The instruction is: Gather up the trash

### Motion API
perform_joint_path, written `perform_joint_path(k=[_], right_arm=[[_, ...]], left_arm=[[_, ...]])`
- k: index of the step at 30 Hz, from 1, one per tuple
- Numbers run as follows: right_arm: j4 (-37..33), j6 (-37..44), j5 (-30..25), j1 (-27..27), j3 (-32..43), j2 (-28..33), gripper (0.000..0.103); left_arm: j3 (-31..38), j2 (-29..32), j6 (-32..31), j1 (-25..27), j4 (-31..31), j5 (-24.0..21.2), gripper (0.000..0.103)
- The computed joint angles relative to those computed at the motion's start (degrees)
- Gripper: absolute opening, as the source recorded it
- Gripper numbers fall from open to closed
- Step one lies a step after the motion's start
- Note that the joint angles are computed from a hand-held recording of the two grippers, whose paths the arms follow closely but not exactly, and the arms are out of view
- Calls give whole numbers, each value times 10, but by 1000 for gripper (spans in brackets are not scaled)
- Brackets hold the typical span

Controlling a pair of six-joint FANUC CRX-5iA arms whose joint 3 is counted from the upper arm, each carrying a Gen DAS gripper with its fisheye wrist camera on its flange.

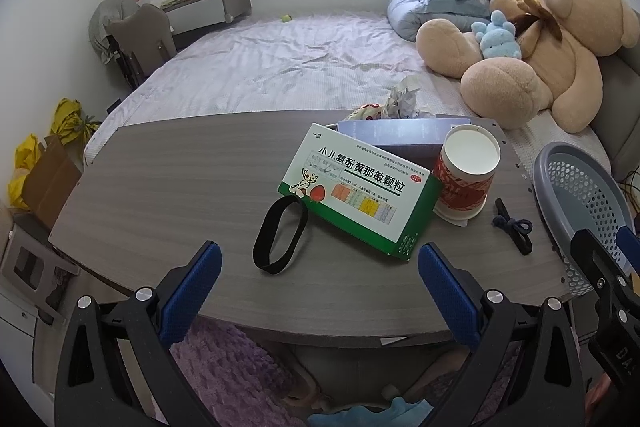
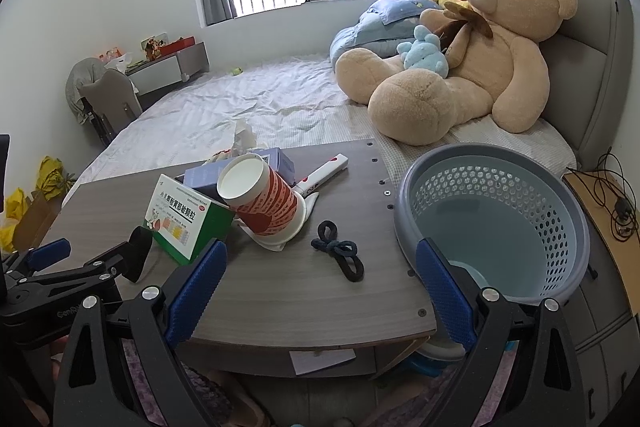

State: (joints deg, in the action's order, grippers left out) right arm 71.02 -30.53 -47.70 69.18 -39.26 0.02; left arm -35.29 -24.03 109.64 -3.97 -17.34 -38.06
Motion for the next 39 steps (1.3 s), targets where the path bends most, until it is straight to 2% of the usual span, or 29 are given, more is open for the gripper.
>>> perform_joint_path(k=[39], right_arm=[[18,-13,2,-2,-3,1,91]], left_arm=[[3,1,2,-3,-1,-2,97]])
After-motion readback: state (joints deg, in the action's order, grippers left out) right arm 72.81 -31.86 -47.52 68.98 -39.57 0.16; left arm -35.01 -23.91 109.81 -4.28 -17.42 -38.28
